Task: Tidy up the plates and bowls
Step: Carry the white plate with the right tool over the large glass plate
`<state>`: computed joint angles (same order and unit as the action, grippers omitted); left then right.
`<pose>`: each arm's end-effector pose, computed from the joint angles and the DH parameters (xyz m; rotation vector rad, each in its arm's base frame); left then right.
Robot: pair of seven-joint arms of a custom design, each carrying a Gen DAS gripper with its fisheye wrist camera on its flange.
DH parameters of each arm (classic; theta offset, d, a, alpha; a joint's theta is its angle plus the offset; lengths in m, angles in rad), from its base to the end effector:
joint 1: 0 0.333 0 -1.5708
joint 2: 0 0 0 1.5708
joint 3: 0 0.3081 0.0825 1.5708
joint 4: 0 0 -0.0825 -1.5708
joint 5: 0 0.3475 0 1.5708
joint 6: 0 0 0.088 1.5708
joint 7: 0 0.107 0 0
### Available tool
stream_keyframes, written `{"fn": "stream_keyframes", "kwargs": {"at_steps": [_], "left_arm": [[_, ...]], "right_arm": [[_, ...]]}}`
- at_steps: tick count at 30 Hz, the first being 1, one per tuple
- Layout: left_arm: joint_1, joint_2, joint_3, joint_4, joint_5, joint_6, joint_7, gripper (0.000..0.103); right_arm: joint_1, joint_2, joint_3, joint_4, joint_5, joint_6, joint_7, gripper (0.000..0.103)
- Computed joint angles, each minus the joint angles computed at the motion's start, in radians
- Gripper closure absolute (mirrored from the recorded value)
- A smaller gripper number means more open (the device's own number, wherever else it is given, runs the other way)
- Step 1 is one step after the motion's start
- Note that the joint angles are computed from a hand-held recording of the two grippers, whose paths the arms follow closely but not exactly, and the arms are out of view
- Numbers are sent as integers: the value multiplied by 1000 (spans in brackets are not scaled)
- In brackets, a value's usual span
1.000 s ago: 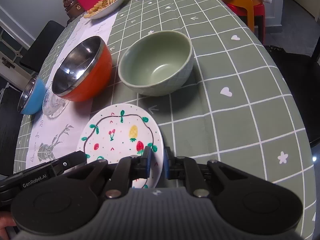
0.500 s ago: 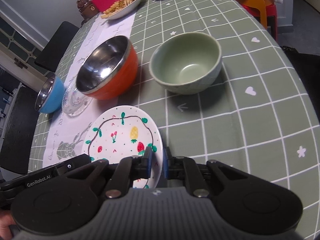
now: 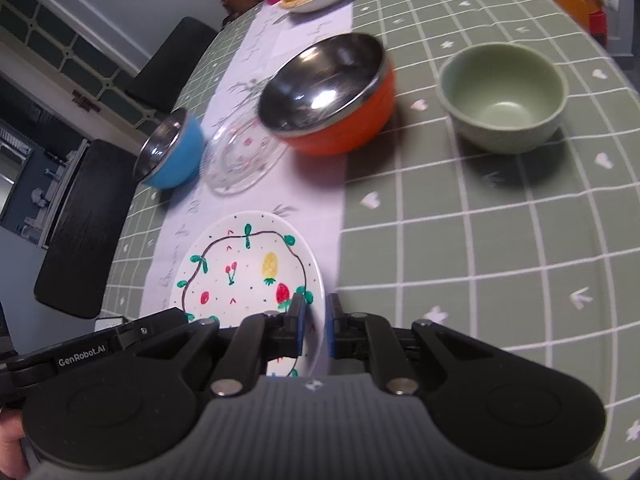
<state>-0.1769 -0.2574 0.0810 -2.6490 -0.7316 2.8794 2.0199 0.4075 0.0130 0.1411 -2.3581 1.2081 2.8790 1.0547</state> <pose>0.4177 -0.0017 0.3895 -2.1500 1.9004 -0.8293 0.4462 0.2099 0.3717 -1.6817 1.7606 0.1521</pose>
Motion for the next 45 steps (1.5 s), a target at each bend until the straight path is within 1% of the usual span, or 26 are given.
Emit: {"fn": "stream_keyframes", "kwargs": {"at_steps": [5,11,13,16,18,20,22,27,36,38,41,45], "left_arm": [[76,-74,22,-51,90,-79,-56,88],[121,-143,61,-103,173,-139,-91,88],[124,-151,76,-115,182,-151,-88,88],[111,-156,103,-133,163,-139,-57,88],[86,-153,132,-138,123,-128,-12,88],[76,-142,149,-131,87,-142,18,88],[81,-135,139,-131,68,-135,36,88],[96,-125,119,-133,53,-133,67,88],[104,-115,107,-135,18,-129,99,88],[105,-111,105,-133,13,-136,104,87],[105,-113,91,-142,16,-110,114,87],[93,-110,100,-144,3,-100,124,87]], "right_arm": [[30,1,22,6,-21,-23,18,94],[64,7,40,2,-62,-45,44,94],[72,12,44,1,-87,-42,56,94],[79,15,47,-3,-101,-46,59,94],[83,17,49,-7,-113,-39,57,94],[88,24,51,-11,-147,-19,79,94],[86,27,51,-8,-136,-21,70,94],[87,20,53,-14,-163,-11,79,94],[107,20,62,-33,-289,57,116,93],[111,20,63,-41,-336,79,135,93],[118,20,63,-55,-431,111,183,92],[121,23,63,-67,-525,141,229,92]]}}
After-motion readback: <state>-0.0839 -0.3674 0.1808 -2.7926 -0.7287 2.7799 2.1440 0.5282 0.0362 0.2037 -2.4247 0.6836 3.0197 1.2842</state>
